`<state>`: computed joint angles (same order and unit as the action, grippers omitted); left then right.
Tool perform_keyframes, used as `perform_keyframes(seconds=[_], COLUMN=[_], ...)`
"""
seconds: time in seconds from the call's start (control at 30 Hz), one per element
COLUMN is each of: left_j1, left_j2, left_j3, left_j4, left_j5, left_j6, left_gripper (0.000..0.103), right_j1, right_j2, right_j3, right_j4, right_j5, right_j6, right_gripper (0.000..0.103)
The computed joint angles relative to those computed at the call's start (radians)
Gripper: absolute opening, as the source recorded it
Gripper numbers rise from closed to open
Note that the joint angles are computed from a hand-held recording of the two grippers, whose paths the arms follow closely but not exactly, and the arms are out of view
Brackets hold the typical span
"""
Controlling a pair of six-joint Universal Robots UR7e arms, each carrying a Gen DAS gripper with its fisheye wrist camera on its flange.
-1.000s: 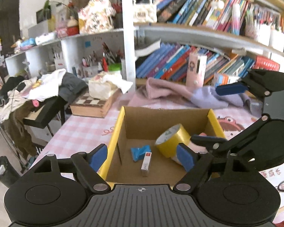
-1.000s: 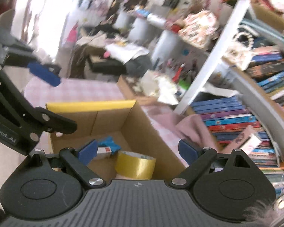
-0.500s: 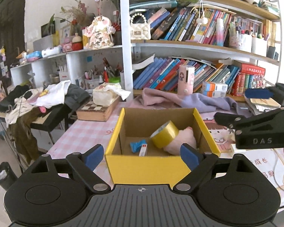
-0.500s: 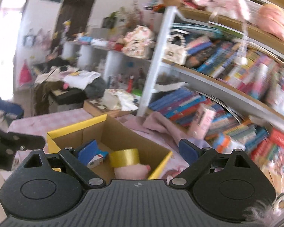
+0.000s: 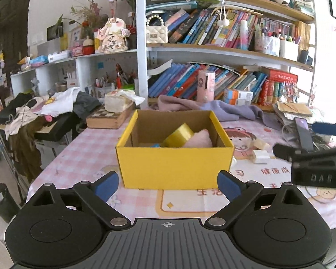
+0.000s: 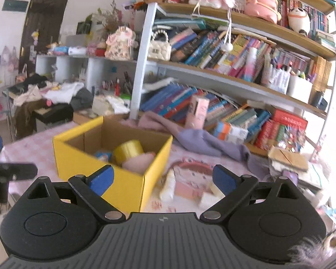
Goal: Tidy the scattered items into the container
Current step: 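Withdraw both tools up out of the yellow box, then move both tools toward the white plug adapters on the mat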
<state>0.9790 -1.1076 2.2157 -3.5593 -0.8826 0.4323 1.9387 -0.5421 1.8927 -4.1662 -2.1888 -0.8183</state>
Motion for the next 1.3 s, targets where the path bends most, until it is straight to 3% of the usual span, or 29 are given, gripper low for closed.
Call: perform_keyframes(seconds=[0.3, 0.5, 0.67, 0.8, 1.3], left_j1=[-0.016, -0.031, -0.035, -0.036, -0.027], left_j2=[0.002, 0.004, 0.014, 0.007, 0.015], left_j3=[0.058, 0.085, 0.097, 0.101, 0.072], left_j4=[-0.018, 0.003, 0.049, 0.122, 0.254], left_j5=[0.01, 0.051, 0.111, 0.119, 0.049], left_j6=[-0.014, -0.025, -0.063, -0.09, -0.123], left_gripper=[0.097, 0.097, 0.097, 0.097, 0.097], right_j1=[0.008, 0.008, 0.003, 0.001, -0.022], right_j2=[0.007, 0.004, 0.011, 0.005, -0.027], right_j3=[0.087, 0.136, 0.165, 0.175, 0.197], right_j4=[-0.042, -0.006, 0.009, 0.037, 0.096], right_j5=[-0.062, -0.079, -0.064, -0.067, -0.119], right_j6=[0.032, 0.112, 0.072, 0.081, 0.097], right_gripper=[0.095, 0.095, 0.095, 0.095, 0.096])
